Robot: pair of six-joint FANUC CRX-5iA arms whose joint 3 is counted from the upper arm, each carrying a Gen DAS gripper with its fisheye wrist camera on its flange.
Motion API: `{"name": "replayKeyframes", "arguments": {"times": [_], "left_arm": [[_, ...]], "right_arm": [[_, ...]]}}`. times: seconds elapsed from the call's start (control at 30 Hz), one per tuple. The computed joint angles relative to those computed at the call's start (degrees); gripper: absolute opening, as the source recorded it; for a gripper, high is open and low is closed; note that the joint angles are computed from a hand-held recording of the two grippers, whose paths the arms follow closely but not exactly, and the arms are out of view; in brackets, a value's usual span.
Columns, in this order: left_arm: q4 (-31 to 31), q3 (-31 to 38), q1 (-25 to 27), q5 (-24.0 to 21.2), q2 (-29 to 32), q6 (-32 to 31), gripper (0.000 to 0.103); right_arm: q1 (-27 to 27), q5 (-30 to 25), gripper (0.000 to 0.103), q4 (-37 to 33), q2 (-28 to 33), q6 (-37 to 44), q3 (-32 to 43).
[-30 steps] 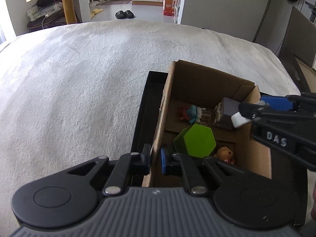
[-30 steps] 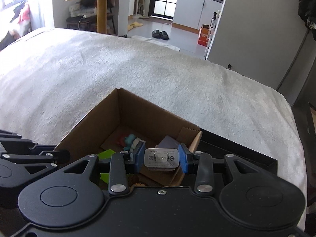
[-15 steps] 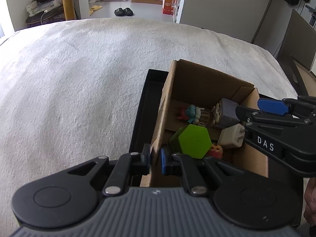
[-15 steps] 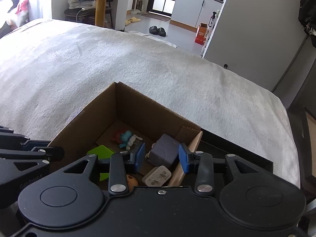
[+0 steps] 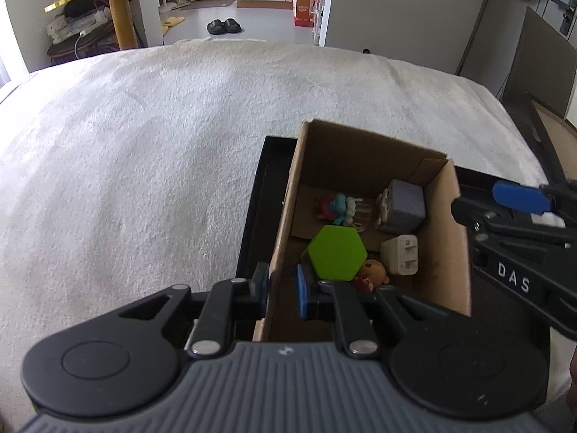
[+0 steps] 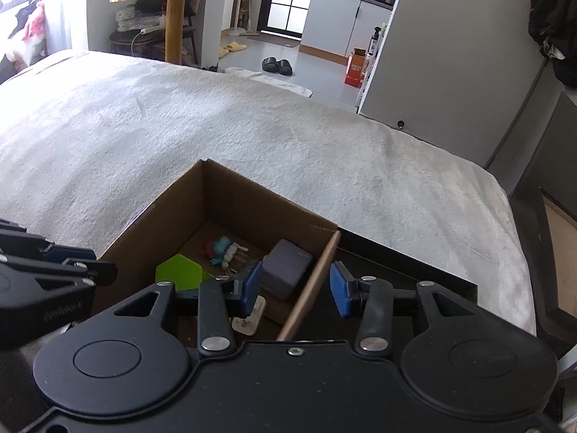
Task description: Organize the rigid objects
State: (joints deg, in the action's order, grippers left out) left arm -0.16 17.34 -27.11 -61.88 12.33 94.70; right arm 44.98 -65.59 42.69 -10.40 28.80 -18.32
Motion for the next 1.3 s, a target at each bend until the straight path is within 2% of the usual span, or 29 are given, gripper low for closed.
{"name": "replayKeyframes", "arguments": {"times": [0.13,0.33,0.37,0.4,0.53,0.7,1.03,1.1,1.3], "left_arm": [[-2.38,1.19,-1.13,-1.16,-0.77,1.14,0.021],[-4.44,2.25,-2.64,-1.89,-2.86,1.97,0.049],[-4.87,2.66,-2.96,-2.12,-3.07,2.02,0.054],[-5.16,2.90,-3.27,-2.26,-3.39,2.04,0.055],[-6.02,3.60,-4.36,-2.35,-4.70,2.63,0.065],[-7.25,4.11,-5.82,-2.34,-6.54,3.26,0.070],[-9.54,3.58,-8.35,-2.27,-10.52,3.84,0.079],[-9.90,3.53,-8.75,-2.41,-11.13,3.93,0.081],[-9.64,2.01,-9.05,-1.71,-13.74,3.95,0.085]], "right_arm": [[0.81,-1.00,0.046,0.81,-2.07,-1.74,-1.16],[2.67,-3.50,0.055,2.73,-5.92,-4.93,-2.41],[3.07,-3.99,0.059,3.10,-6.47,-5.53,-2.64],[3.49,-4.46,0.063,3.51,-7.16,-6.15,-2.83],[5.08,-6.50,0.065,4.87,-9.73,-8.31,-3.56],[7.83,-9.98,0.076,7.05,-12.98,-11.61,-4.77],[14.85,-17.51,0.087,10.50,-17.72,-17.74,-6.46],[16.65,-19.11,0.095,11.41,-18.45,-18.93,-6.70],[21.17,-23.79,0.103,13.17,-19.82,-22.16,-6.91]]}}
